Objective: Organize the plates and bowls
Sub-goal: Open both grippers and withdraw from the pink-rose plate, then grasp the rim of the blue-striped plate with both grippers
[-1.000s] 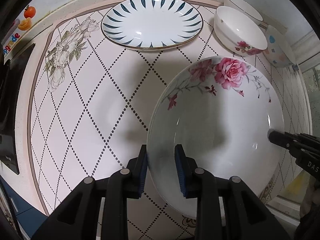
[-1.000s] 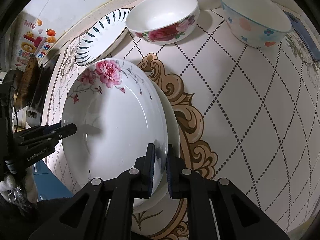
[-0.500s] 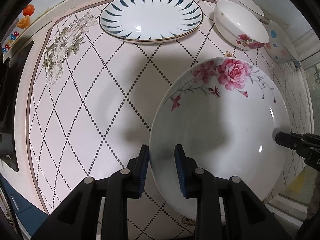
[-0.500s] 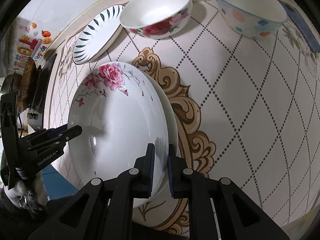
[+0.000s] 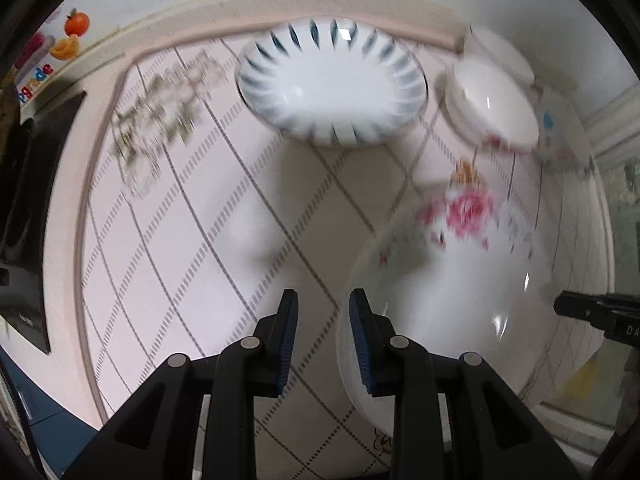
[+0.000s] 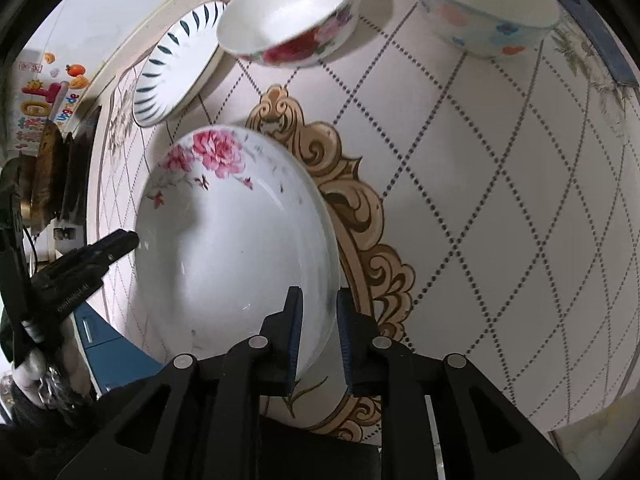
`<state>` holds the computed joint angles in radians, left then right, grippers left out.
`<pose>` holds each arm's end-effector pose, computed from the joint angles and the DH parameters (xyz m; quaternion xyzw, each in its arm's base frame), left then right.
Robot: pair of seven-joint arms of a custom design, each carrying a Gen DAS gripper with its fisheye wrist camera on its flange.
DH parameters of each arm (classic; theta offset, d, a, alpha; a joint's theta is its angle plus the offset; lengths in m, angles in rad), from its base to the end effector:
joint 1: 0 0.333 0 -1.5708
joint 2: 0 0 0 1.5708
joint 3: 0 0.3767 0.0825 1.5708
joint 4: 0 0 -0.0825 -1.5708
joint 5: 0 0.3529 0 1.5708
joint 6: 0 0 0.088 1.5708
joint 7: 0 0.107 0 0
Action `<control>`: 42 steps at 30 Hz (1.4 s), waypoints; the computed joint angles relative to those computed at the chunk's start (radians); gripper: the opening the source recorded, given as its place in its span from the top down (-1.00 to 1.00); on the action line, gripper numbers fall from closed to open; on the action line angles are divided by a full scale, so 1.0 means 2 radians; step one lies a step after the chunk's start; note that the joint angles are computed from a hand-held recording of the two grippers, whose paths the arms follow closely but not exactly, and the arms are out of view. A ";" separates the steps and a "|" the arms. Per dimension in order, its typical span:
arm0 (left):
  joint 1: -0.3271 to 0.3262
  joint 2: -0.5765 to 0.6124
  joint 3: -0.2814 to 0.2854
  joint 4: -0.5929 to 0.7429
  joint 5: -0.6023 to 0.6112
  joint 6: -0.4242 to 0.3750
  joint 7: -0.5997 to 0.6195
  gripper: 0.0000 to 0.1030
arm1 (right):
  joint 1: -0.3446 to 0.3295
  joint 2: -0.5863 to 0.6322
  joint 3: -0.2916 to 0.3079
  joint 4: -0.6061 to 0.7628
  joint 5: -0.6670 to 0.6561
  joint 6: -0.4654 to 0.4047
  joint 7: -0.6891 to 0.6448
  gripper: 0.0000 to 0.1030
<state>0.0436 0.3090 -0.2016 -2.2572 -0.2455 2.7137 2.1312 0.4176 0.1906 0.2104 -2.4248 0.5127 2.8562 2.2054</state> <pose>0.5514 -0.0743 0.3249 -0.5118 0.8514 -0.1146 0.0120 0.4262 0.2739 0.3381 -0.5068 0.8462 0.1005 0.1307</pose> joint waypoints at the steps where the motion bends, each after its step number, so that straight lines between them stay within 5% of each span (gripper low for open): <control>1: 0.005 0.001 -0.005 0.011 -0.010 -0.004 0.004 0.52 | -0.002 -0.005 -0.002 0.000 0.001 -0.002 0.002 0.62; 5: 0.011 0.026 -0.008 0.080 -0.034 -0.036 -0.004 0.47 | -0.011 -0.027 -0.014 0.014 0.000 0.010 0.000 0.59; 7: 0.006 0.049 -0.004 0.120 -0.034 -0.054 -0.024 0.46 | -0.021 -0.025 -0.019 0.040 0.002 0.025 -0.019 0.30; 10: -0.001 0.080 0.003 0.172 -0.028 -0.085 -0.064 0.46 | -0.036 0.002 -0.031 0.098 -0.021 0.032 -0.037 0.11; 15: 0.000 0.154 0.007 0.272 -0.023 -0.148 -0.128 0.46 | -0.081 0.095 -0.025 0.236 -0.038 -0.024 -0.084 0.11; 20: 0.001 0.201 0.004 0.325 -0.017 -0.185 -0.172 0.46 | -0.094 0.201 -0.037 0.385 -0.070 -0.127 -0.090 0.11; 26: -0.012 0.210 0.003 0.322 0.010 -0.159 -0.181 0.48 | -0.096 0.279 -0.048 0.485 -0.102 -0.214 -0.095 0.21; 30: -0.022 0.205 0.007 0.309 0.030 -0.134 -0.189 0.49 | -0.103 0.314 -0.043 0.524 -0.103 -0.242 -0.111 0.67; 42: -0.016 0.169 0.004 0.268 0.052 -0.100 -0.186 0.61 | -0.084 0.308 -0.052 0.503 -0.121 -0.213 -0.115 0.78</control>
<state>0.0106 0.6465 -0.1940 -1.7207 -0.1414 2.5130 1.7597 0.2501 0.8061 0.1056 -1.4196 0.2709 2.4300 1.9751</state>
